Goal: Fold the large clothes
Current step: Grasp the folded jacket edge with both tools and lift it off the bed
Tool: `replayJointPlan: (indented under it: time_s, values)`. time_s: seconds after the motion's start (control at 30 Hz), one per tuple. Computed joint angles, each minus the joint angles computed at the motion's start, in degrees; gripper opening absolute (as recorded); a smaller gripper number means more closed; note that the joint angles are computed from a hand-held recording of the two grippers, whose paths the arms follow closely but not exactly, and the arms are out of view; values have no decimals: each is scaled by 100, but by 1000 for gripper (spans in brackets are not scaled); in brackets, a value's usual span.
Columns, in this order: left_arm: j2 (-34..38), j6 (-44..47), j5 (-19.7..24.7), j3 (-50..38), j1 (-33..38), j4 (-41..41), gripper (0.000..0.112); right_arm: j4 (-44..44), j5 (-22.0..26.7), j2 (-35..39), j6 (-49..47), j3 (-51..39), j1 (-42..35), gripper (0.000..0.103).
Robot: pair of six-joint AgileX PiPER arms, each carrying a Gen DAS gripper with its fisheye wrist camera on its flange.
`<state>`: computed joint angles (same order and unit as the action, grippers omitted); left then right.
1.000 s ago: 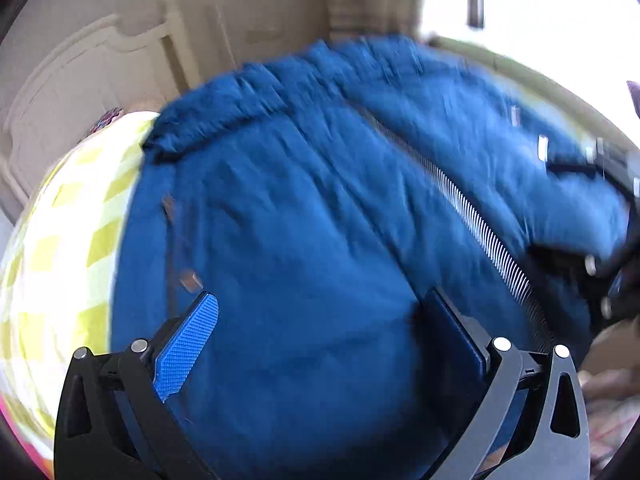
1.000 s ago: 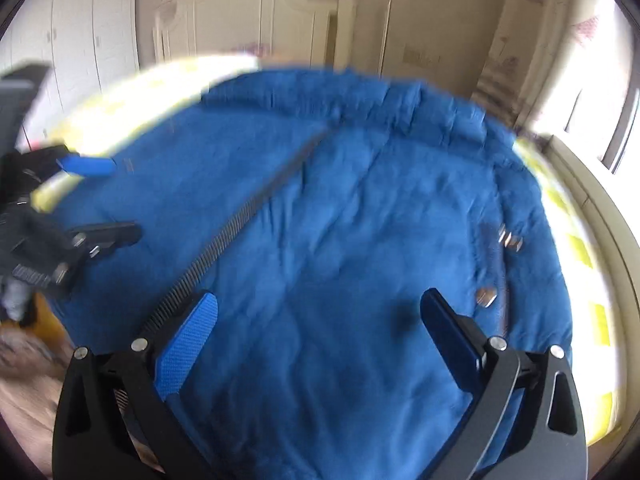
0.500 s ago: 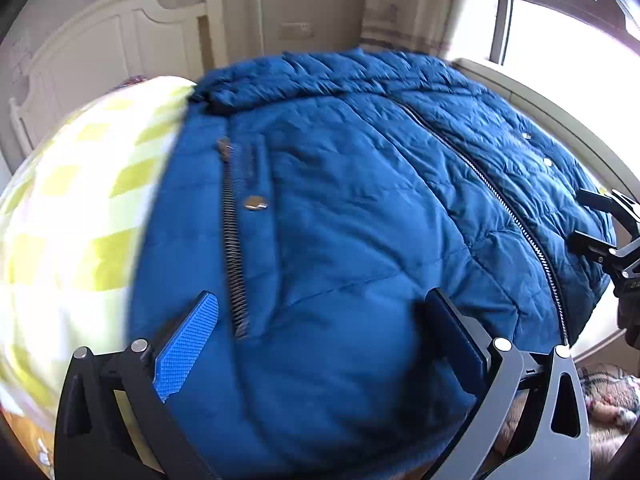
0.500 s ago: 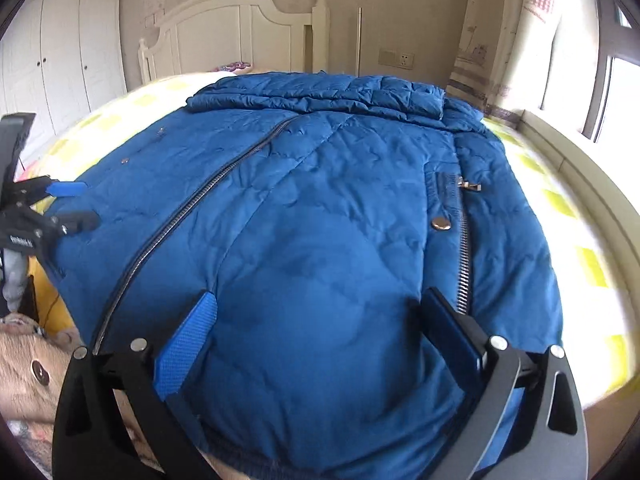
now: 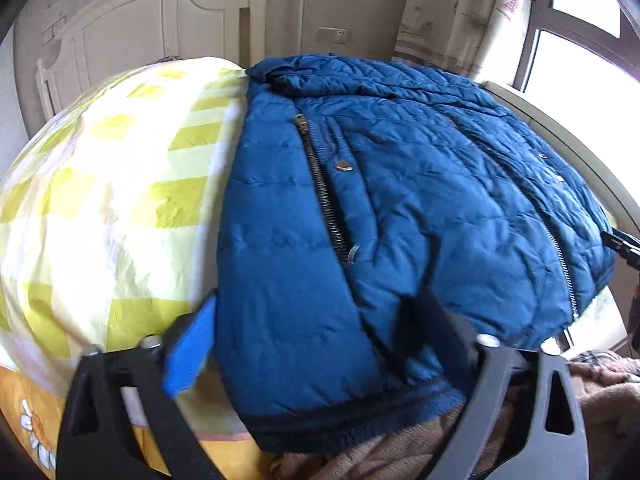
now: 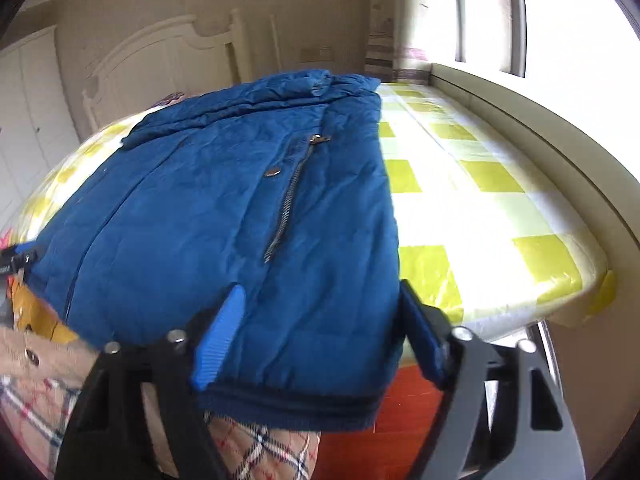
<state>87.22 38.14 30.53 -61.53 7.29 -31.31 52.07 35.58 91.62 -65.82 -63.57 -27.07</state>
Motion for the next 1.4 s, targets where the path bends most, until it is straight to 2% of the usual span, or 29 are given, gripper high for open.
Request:
replayJointPlan:
  time_s: [0.07, 0.13, 0.17, 0.2, 0.27, 0.3, 0.33, 0.37, 0.4, 0.43, 0.5, 0.6, 0.73, 0.83, 0.97, 1.03, 1.13, 1.17, 1.23, 1.27, 1.3, 1.33, 1.37, 1.4]
  values:
    - [-153, 86, -156, 167, -74, 12, 72, 135, -6, -78, -279, 150, -33, 64]
    - [-134, -19, -263, 178, -158, 188, 71, 352, 2, -56, -512, 207, -87, 65]
    - [-101, -32, -282, 165, -155, 170, 73, 396, -23, -120, -556, 279, -84, 67]
    - [-36, -21, -317, 141, -125, 92, 80, 399, -98, -126, -570, 289, -48, 71]
    - [105, 60, -439, 108, -142, -15, 90, 599, -461, -160, -905, 445, 117, 74]
    - [107, 45, -533, 137, -195, 89, 91, 649, -653, -196, -1006, 528, 213, 74]
    - [122, -76, -511, 105, -215, 181, 90, 728, -782, -229, -1115, 602, 260, 66]
    - [134, -121, -412, 51, -197, 195, 87, 936, -683, -243, -1301, 644, 180, 58]
    - [139, 52, -346, 32, -167, 29, 75, 1168, -505, -267, -1542, 693, 55, 45]
    - [86, 454, -167, 36, -83, -347, 66, 1238, -403, -273, -1606, 703, 23, 39]
    - [26, 933, 157, 39, 58, -859, 39, 1302, -157, -277, -1642, 695, -72, 26]
    - [81, 1539, 833, -85, 401, -1596, 23, 1411, 260, -332, -1548, 694, -186, 15]
    - [111, 1911, 1886, -248, 1196, -2277, 20, 1629, 1365, -296, -1449, 515, -621, 9]
    - [-124, 2029, 2526, -240, 1799, -2579, 19, 1757, 2245, -456, -1389, 418, -919, 6]
    - [-561, 2189, 2998, -239, 2487, -2863, 12, 2106, 3006, -823, -1330, 344, -1156, 6]
    - [-647, 2149, 2756, -311, 2394, -2561, 12, 2130, 3074, -918, -1306, 189, -1158, 5]
    - [-410, 2080, 2273, -267, 2030, -2234, 12, 1678, 2722, -663, -975, -91, -975, 6]
    - [-285, 2030, 2127, -228, 1920, -2177, 13, 1517, 2633, -515, -798, -146, -921, 7]
    - [-107, 1887, 1847, -106, 1731, -1911, 13, 1280, 2184, -384, -634, -23, -856, 22]
    - [-45, 1845, 1797, -61, 1659, -1851, 15, 1156, 2098, -312, -597, 24, -853, 33]
    - [-2, 1959, 1865, 28, 1737, -1889, 21, 1022, 2114, -229, -551, 33, -865, 70]
    - [125, 1843, 1947, -34, 1747, -1782, 25, 879, 2134, -176, -494, 58, -857, 87]
    - [163, 1807, 1931, -13, 1753, -1756, 33, 771, 2092, -174, -480, 132, -839, 94]
    - [199, 1817, 1921, 20, 1808, -1807, 47, 685, 1991, -157, -479, 203, -814, 94]
